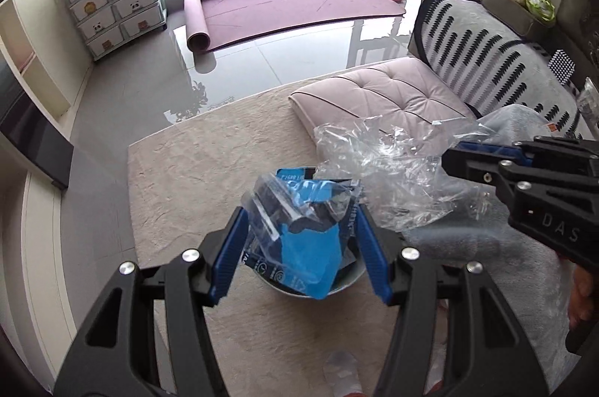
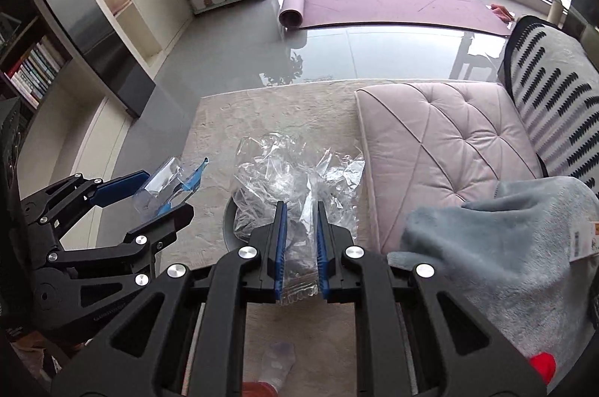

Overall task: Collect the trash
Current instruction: 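Carry the blue packet and red item over to the grey trash bin, then open both tools to drop the packet and red item into the bin, then move both tools back to the coffee table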

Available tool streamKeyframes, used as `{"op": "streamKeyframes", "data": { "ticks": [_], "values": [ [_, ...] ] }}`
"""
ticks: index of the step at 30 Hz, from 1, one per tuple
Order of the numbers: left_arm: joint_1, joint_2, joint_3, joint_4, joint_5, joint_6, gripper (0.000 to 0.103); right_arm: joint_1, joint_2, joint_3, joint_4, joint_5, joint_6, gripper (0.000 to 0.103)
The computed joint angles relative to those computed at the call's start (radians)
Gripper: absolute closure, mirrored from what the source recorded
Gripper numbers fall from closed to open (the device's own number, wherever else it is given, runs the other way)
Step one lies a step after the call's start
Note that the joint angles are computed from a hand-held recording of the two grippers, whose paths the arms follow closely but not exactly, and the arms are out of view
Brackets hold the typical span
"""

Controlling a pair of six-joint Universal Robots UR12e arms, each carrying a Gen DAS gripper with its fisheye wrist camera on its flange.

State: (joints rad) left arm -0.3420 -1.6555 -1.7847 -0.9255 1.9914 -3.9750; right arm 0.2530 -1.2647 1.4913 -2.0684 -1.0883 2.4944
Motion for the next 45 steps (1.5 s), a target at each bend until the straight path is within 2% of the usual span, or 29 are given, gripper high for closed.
{"op": "streamKeyframes", "data": {
  "ticks": [4,5,6,7,9,22,25,26,28,37,45],
  "values": [
    [0.015,0.023,-0.027,-0.011,0.000,-0.025,0.045,0.030,0.013,-0.007,0.028,0.009,-0.018,0.089],
    [0.018,0.027,-0.032,-0.012,0.000,-0.030,0.045,0.038,0.017,-0.012,0.041,0.005,-0.021,0.086],
    [0.021,0.031,-0.036,-0.012,-0.002,-0.033,0.045,0.044,0.021,-0.014,0.044,-0.008,-0.018,0.074],
    [0.023,0.032,-0.039,-0.013,-0.003,-0.035,0.045,0.051,0.024,-0.015,0.045,-0.021,-0.014,0.055],
    [0.028,0.036,-0.045,-0.010,-0.006,-0.039,0.045,0.056,0.025,-0.008,0.020,-0.037,0.005,0.050],
    [0.043,-0.011,-0.024,0.075,-0.065,0.022,0.044,0.022,0.029,-0.028,0.021,-0.072,0.035,0.049],
    [0.039,-0.030,-0.006,0.078,-0.064,0.032,0.041,0.010,0.029,-0.031,0.012,-0.079,0.049,0.049],
    [0.038,-0.036,0.002,0.070,-0.062,0.036,0.035,0.005,0.028,-0.030,0.009,-0.082,0.053,0.049],
    [0.032,-0.047,0.017,0.052,-0.044,0.044,0.032,-0.003,0.026,-0.028,0.006,-0.084,0.062,0.049],
    [0.012,-0.081,0.068,0.030,-0.060,0.100,0.032,-0.048,0.003,0.000,-0.014,-0.072,0.109,0.049],
    [-0.036,-0.149,0.162,0.032,-0.093,0.167,0.032,-0.115,-0.020,0.021,-0.055,-0.080,0.154,0.049]
  ]
}}
